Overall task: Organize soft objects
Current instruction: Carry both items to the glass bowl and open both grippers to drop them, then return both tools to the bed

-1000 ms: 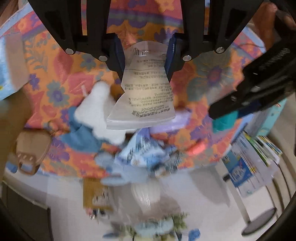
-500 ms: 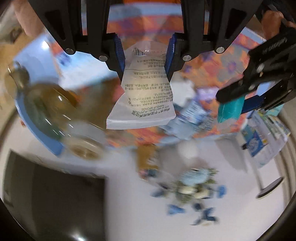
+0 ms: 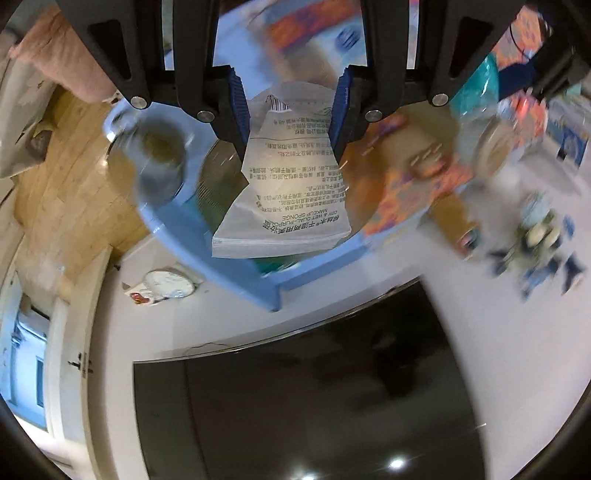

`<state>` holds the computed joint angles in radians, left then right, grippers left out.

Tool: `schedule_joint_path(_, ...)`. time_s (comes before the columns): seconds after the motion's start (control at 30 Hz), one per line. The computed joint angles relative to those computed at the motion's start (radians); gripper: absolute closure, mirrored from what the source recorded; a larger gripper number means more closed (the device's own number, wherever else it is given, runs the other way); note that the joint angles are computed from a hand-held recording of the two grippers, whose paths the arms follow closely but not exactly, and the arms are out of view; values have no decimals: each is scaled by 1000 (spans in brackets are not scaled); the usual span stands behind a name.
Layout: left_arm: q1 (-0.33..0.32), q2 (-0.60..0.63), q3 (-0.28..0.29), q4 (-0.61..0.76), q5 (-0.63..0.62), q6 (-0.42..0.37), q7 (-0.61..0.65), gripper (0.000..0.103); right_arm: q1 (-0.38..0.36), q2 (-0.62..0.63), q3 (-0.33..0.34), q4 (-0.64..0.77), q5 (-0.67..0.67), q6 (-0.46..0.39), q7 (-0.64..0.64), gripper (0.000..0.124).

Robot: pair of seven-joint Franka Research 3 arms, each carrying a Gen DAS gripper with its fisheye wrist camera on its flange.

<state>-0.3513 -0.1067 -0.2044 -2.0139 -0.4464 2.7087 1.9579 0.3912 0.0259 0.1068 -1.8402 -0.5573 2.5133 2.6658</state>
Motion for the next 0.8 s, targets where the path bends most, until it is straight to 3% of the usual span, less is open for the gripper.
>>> schedule_joint_path(0.1,22,136,-36,136,247,32,-237,58,-28,72,-26,91,111,-27,-113,86)
schedule_joint_path(0.17,25,232,-41,247,362,3,-355,53,-35,132,-44,161,156,-48,-185,82)
schedule_joint_path(0.23,27,310,-44,338,439,-9,-410,28,-25,205,-64,262,186,-138,-230,67)
schedule_joint_path(0.27,39,325,-54,358,435,-19,-415,25,-24,215,-74,271,204,-148,-243,66)
schedule_joint_path(0.4,82,305,-100,331,354,-7,-363,25,-36,150,-92,163,282,-64,-251,66)
schedule_joint_path(0.47,104,269,-122,286,287,16,-310,25,-26,102,-97,108,241,-61,-196,66)
schedule_joint_path(0.57,151,147,-169,147,-38,41,-62,25,7,32,-77,52,49,-133,-52,66)
schedule_joint_path(0.67,109,-25,-121,-20,-316,44,196,25,5,-43,-29,-28,-15,-103,5,66)
schedule_joint_path(0.77,38,-190,-25,-171,-467,5,372,25,0,-119,27,-115,-35,-62,23,64)
schedule_joint_path(0.8,33,-237,-1,-215,-464,-12,369,25,0,-139,46,-140,-41,-47,29,63)
